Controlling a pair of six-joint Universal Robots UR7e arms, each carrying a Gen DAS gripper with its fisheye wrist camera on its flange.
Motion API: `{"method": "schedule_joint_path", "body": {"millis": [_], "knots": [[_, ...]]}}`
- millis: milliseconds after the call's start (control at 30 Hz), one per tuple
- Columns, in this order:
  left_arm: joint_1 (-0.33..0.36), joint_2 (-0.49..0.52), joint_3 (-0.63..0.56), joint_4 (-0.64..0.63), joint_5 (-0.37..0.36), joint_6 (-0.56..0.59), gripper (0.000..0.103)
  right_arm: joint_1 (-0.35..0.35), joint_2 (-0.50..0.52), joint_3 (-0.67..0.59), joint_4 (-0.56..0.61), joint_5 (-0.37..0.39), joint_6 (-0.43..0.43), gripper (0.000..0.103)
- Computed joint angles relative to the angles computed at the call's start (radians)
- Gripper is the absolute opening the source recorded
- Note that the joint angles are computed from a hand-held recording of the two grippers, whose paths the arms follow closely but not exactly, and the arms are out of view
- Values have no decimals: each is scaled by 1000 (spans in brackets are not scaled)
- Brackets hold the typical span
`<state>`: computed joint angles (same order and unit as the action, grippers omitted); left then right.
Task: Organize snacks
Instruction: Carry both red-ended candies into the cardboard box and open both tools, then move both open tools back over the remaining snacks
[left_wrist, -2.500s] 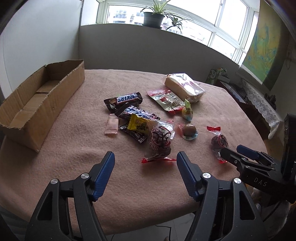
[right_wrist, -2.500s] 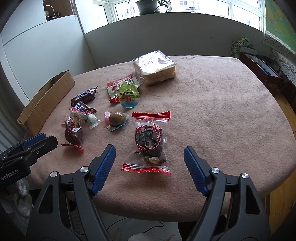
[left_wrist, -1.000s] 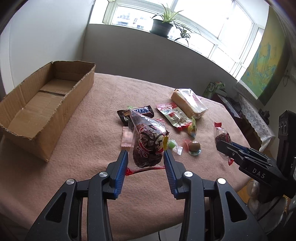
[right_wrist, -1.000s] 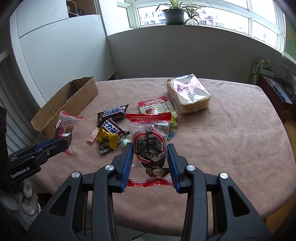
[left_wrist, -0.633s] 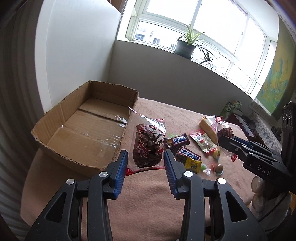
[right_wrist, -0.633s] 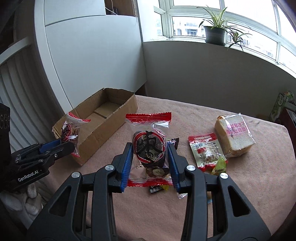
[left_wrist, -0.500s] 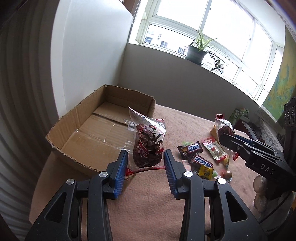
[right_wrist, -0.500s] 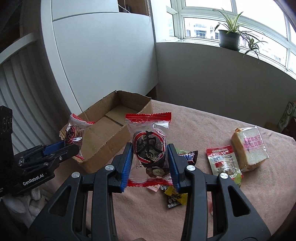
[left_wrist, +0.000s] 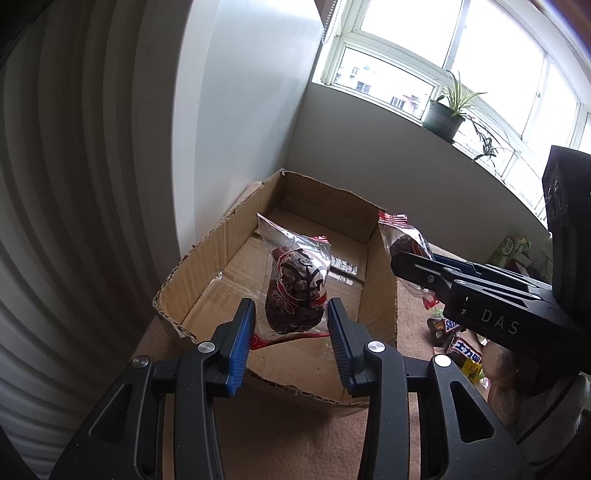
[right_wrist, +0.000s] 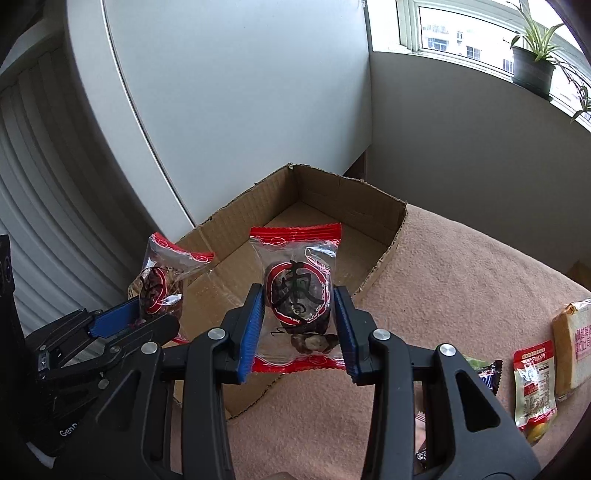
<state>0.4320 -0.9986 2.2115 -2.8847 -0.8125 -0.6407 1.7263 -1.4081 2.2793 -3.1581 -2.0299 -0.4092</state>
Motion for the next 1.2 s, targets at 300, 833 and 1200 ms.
{"method": "schedule_joint_path", "body": {"millis": [300,833,1200], "knots": [[-4,-12,-2,40,46,-43,61,8,-26,24,-45,-22,1,71],[-93,-1,19,-9,-17,-48,61,-72,-435,187,67,-17,-77,78],[-156,105,-10,-44,-150,-37,61,-463,-892,276,345,164,-220,78]]}}
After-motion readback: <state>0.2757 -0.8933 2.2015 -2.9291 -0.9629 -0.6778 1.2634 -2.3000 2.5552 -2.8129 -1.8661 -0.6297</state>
